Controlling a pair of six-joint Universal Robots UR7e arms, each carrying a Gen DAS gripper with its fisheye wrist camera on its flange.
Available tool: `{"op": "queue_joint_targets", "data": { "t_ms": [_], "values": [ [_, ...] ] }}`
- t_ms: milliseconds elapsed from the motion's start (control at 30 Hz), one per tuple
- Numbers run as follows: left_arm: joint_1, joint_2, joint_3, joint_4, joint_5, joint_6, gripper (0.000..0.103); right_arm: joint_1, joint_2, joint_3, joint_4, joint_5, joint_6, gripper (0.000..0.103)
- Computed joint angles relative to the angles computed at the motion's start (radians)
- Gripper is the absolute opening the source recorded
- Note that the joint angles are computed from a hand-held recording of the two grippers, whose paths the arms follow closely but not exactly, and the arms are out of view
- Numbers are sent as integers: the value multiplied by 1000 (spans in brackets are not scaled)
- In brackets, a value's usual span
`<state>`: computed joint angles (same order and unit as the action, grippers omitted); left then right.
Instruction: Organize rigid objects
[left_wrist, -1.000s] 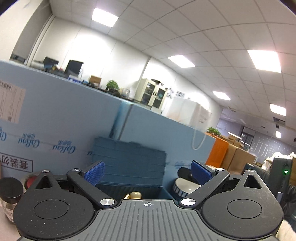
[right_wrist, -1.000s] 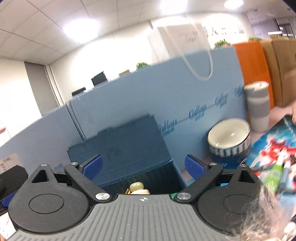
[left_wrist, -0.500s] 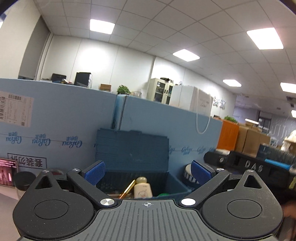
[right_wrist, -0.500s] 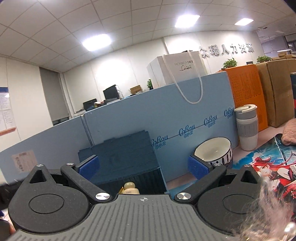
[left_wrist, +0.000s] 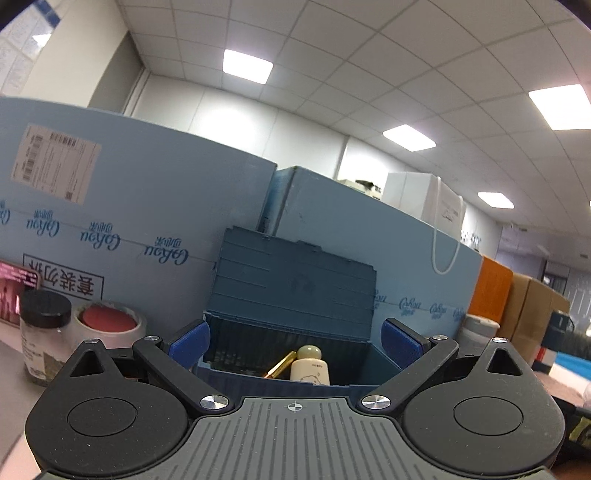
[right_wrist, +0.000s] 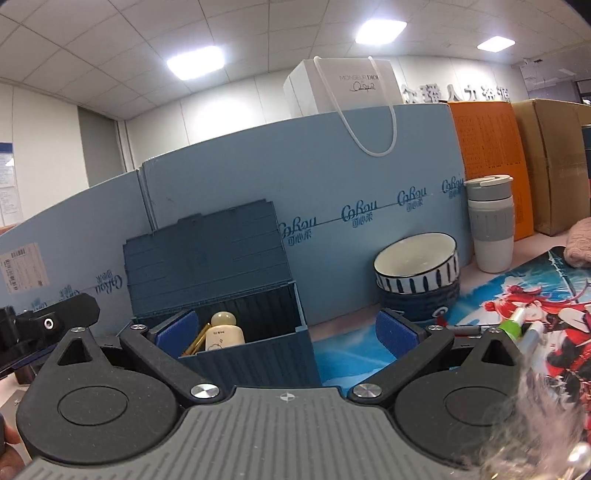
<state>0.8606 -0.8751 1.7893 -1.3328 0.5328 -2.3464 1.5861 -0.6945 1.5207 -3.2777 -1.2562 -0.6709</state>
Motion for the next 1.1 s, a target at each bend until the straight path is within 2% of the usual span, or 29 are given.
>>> {"op": "queue_joint_targets", "data": {
  "t_ms": [133, 267, 333, 400, 533, 733, 833, 1100],
  "values": [
    [22, 29, 21, -182, -6, 109, 103, -13, 57, -23, -103, 43, 2, 103],
    [27, 61, 29, -395, -65, 280, 103, -27, 97, -34, -212, 106, -48, 103],
    [30, 91, 47, -557, -44, 382, 103, -36, 114, -39, -257, 147, -67, 103],
    [32, 119, 58, -668, -9, 471, 103, -41, 125, -41, -284, 173, -86, 103],
    [34, 116, 79, -662, 39, 458, 103, -45, 117, -39, -243, 202, -115, 103],
    [34, 154, 54, -733, 29, 612, 103, -49, 122, -31, -291, 216, -106, 103],
    [33, 156, 56, -718, 52, 609, 103, -47, 126, -23, -323, 211, -125, 103],
    [30, 154, 59, -715, 41, 617, 103, -39, 128, -19, -337, 171, -140, 103]
  ]
}}
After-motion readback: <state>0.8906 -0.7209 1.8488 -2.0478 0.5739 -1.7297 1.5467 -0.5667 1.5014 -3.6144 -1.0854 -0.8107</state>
